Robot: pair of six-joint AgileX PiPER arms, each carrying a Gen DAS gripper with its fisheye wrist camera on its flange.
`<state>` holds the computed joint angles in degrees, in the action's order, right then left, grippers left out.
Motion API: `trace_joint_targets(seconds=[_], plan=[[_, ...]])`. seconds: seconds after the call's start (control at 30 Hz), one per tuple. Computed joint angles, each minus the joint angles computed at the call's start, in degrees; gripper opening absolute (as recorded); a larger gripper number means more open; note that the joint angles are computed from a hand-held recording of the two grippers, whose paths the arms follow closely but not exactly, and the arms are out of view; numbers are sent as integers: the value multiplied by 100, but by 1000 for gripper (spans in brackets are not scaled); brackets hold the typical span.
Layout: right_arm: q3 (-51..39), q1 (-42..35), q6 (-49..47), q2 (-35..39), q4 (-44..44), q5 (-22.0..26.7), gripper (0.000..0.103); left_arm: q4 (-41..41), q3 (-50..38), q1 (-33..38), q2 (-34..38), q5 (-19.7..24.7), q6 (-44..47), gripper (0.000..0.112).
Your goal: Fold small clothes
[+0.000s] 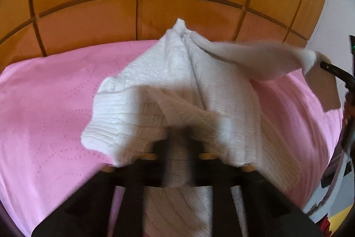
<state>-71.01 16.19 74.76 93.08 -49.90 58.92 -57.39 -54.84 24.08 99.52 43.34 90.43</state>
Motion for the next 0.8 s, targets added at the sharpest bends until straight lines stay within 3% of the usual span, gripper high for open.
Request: trace_joint_targets(seconds=[0.03, 0.1, 0.23, 0.33, 0.37, 0.5, 0.63, 0.7, 0.8], plan=[[-105, -301, -100, 195, 64, -62, 9, -76, -89, 53, 35, -1, 39, 0], [-336, -640, -278, 552, 190, -95, 9, -165, -518, 376, 178, 404, -129, 0], [-412, -1084, -476, 908, 522, -364, 11, 37, -1908, 743, 791, 348, -1249, 0], [-277, -1117, -208, 966, 476, -442, 24, 647, -3501, 1000, 1591, 346, -2655, 0], [-175, -1118, -137, 907, 475, -535, 39, 912, -4074, 1068, 1880, 388, -3165, 0], [201, -969, 6, 557, 348, -622, 58, 2092, -6365, 1251, 3036, 254, -5203, 0], [509, -594, -136, 31, 657, -953, 61, 3244, -8498, 1380, 4089, 602, -6876, 0], [676, -351, -464, -246, 1213, -1349, 61, 3156, -8638, 1513, 4160, 842, -6846, 0], [886, 17, -1307, -495, 2569, -2162, 61, 2293, -7288, 1727, 3570, 927, -5507, 0]])
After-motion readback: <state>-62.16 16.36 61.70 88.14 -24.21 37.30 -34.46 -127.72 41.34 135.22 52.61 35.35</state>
